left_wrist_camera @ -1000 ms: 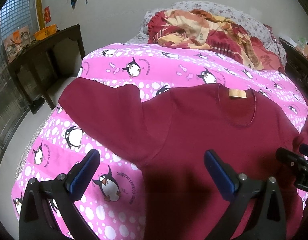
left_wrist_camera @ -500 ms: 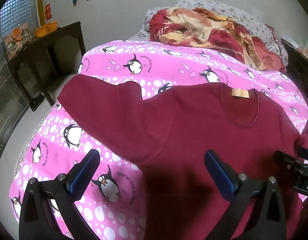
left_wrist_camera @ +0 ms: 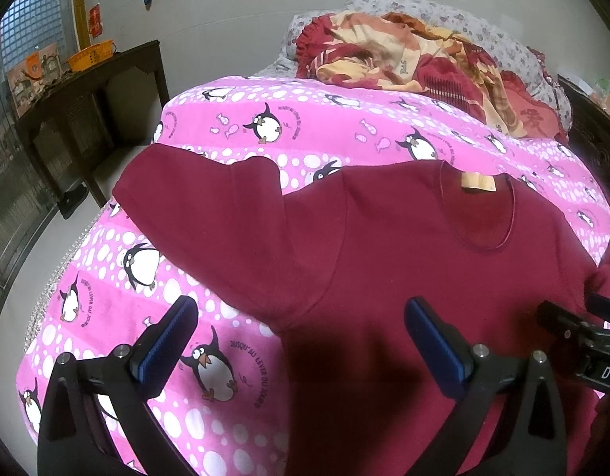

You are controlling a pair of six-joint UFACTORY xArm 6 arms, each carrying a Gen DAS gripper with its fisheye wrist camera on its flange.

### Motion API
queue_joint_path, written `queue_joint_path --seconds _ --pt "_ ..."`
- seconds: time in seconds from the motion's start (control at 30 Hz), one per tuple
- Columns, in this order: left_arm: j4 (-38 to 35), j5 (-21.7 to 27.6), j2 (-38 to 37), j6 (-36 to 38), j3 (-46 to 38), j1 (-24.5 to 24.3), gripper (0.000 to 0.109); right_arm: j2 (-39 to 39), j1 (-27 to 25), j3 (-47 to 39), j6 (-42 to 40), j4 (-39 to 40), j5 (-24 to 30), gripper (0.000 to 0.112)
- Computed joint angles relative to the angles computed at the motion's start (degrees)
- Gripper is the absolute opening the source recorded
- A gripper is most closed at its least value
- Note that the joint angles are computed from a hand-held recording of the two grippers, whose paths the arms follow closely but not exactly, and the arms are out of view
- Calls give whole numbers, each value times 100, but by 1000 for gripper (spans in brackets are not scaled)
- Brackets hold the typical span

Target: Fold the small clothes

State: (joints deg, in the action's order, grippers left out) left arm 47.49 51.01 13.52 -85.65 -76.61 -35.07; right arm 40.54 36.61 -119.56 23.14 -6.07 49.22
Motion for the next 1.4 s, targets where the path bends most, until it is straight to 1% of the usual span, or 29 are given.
queue_joint_path --seconds 0.67,1.4 --pt "-70 -69 58 19 2 45 103 96 10 -57 -14 46 -29 103" --pt "-152 -43 93 73 -30 45 103 170 45 -151 -50 101 81 103"
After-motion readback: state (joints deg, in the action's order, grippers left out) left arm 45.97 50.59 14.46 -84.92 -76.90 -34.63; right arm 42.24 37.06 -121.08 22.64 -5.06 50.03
